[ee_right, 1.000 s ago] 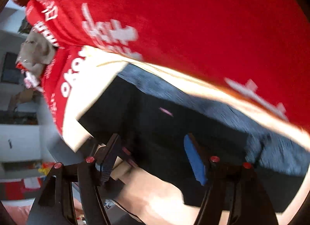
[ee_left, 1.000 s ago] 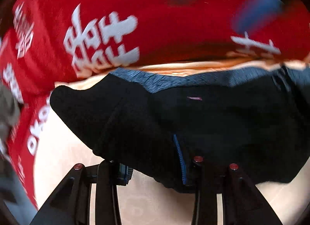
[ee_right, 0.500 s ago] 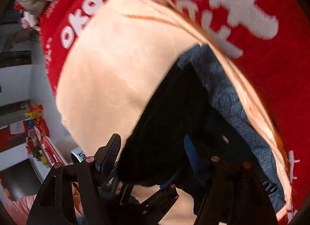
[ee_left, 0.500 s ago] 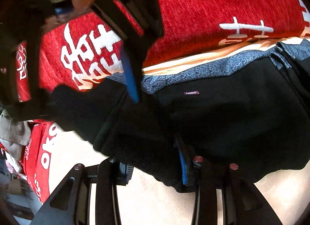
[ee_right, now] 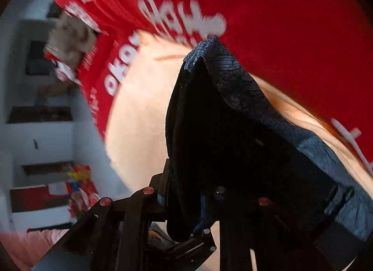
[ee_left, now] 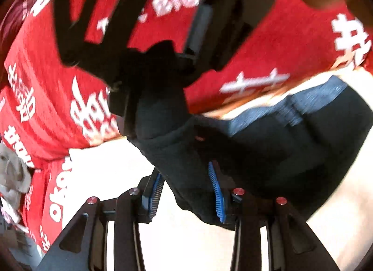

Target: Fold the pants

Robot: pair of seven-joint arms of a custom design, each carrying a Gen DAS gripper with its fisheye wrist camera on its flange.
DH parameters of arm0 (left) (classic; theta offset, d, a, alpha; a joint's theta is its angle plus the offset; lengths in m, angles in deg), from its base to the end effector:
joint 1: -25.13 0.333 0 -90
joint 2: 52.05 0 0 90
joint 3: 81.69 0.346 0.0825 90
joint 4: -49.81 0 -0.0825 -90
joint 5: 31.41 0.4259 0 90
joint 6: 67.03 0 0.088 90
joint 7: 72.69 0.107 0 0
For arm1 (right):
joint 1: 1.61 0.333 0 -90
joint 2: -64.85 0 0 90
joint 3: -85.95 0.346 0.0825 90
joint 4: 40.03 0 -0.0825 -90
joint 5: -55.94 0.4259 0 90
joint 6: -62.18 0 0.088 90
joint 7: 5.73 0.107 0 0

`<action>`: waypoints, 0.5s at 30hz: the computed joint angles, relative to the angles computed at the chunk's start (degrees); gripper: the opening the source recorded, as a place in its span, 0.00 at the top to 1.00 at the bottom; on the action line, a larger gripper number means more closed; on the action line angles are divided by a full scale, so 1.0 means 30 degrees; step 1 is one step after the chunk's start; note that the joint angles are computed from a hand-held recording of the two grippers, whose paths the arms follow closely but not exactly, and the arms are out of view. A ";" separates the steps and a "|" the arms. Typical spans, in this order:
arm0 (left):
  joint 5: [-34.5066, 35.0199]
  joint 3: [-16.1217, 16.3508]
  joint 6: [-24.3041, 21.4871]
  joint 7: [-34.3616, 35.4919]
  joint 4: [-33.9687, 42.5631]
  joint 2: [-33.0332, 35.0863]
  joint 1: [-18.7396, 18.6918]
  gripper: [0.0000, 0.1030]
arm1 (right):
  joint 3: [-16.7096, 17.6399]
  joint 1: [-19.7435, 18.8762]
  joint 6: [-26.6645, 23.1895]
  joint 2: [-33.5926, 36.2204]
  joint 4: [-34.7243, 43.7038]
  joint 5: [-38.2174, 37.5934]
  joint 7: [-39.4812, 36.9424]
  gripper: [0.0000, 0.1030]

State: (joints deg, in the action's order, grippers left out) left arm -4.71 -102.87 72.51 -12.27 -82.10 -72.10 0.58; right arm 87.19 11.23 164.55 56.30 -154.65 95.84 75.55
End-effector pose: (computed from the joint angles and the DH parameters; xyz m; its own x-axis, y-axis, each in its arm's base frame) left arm 0.3514 -0.3803 0.5379 -0.4485 -0.8446 -0.2923 -0.6516 0.5329 -0.5399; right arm 0.5187 0.1873 0.5553 0.1643 -0.7641 -0.6238 -0.9744 -0.2240 0.0177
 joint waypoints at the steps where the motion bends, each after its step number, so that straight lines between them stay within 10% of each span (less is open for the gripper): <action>1: -0.0042 -0.0117 0.0079 -0.0137 0.0005 -0.0089 -0.0106 0.63 | -0.0237 -0.0154 0.0119 -0.0640 -0.0419 0.0452 -0.0200 0.81; 15: 0.0887 -0.2250 -0.2249 0.0174 0.8480 0.6994 -0.3825 0.63 | -0.5323 -0.5383 -0.0698 -1.0112 -0.7329 0.0940 -0.1126 0.81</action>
State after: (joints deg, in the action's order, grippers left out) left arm -2.05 -109.62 65.77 -11.75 -56.66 -51.12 -10.90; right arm 71.22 -4.92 162.46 25.97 -176.63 98.66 72.17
